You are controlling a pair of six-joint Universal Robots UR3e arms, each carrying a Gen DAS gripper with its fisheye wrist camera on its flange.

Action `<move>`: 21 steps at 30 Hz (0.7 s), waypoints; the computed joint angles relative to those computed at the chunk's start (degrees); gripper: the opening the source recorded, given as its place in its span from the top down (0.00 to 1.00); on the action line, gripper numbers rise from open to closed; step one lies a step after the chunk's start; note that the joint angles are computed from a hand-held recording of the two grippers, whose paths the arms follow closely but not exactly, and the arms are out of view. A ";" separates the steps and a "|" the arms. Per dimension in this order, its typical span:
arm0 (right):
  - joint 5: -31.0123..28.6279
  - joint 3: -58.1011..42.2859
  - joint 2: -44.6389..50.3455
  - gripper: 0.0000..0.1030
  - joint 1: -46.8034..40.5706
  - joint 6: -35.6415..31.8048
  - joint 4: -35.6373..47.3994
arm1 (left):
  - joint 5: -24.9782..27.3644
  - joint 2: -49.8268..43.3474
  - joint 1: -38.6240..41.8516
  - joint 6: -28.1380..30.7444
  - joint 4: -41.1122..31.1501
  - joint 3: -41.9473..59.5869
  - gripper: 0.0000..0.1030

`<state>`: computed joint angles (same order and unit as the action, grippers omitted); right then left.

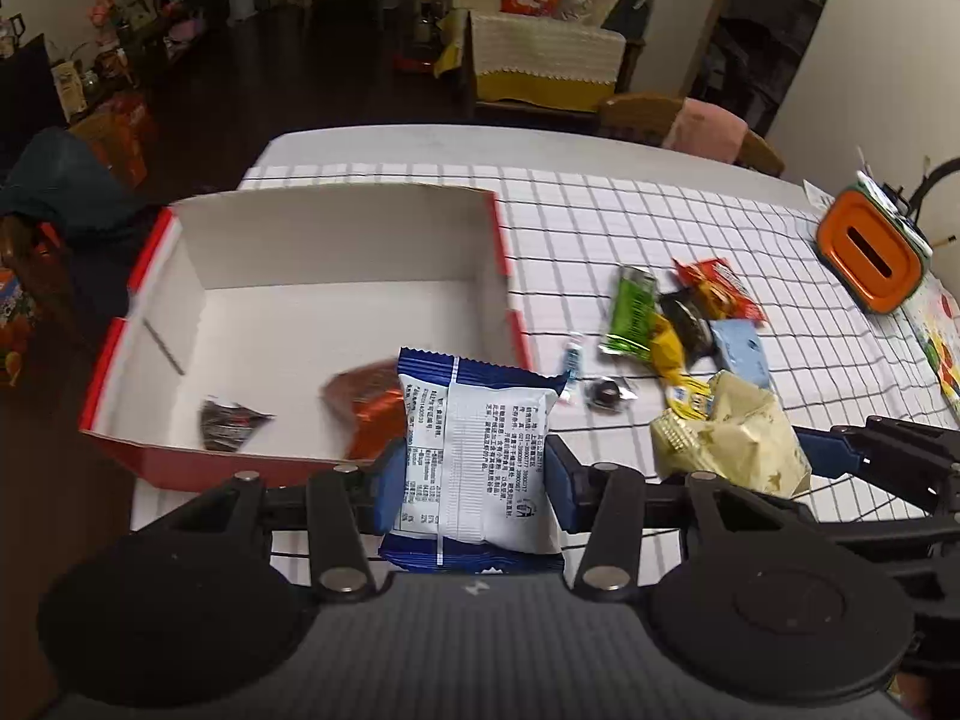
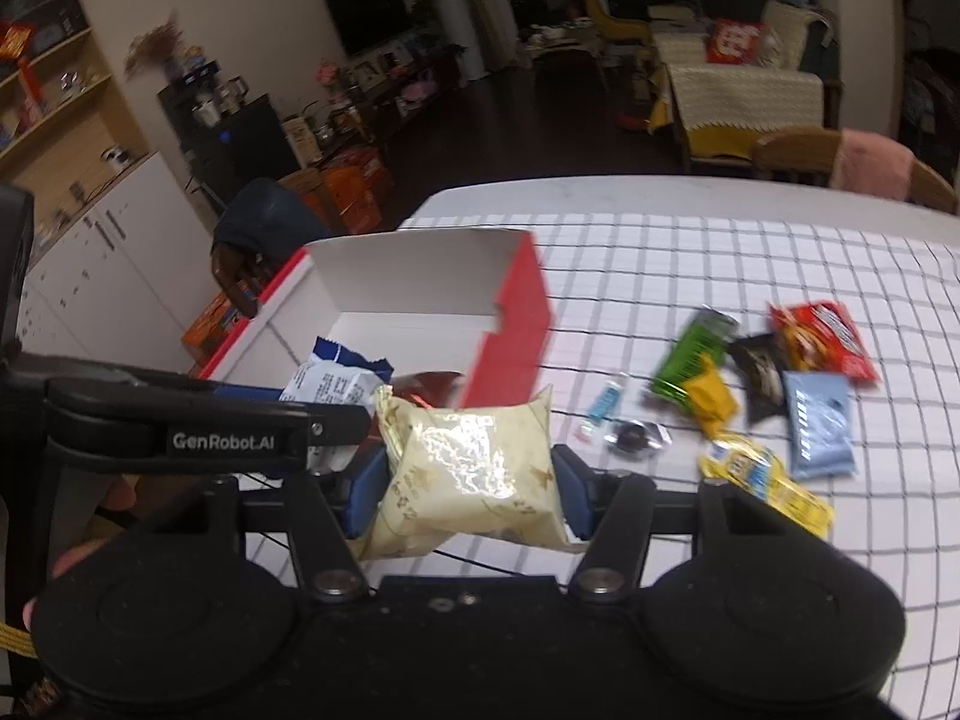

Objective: Organize snacks
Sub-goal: 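Carry both packets into the red box and open both tools to release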

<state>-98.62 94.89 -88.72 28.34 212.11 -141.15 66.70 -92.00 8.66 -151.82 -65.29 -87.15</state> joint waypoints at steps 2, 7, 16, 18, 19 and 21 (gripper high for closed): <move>-1.10 -4.64 3.89 0.44 1.67 0.01 0.67 | -0.71 -0.49 2.10 1.48 -0.59 0.87 0.55; -3.14 -16.95 14.02 0.44 4.11 -0.71 3.11 | -1.79 -3.12 6.17 3.84 -1.41 3.79 0.55; -5.34 -39.48 30.59 0.44 4.50 -3.30 10.85 | -0.48 -13.91 9.99 4.41 -0.24 14.36 0.55; -6.05 -44.94 34.39 0.44 4.41 -3.75 13.40 | 0.59 -17.64 9.84 3.69 0.06 18.23 0.55; -6.02 -47.37 36.07 0.44 4.11 -4.18 14.51 | 1.08 -19.37 9.73 3.47 -0.09 20.15 0.55; -6.45 -52.72 39.72 0.44 3.58 -5.14 16.95 | 2.15 -22.94 9.28 2.95 -0.07 23.93 0.55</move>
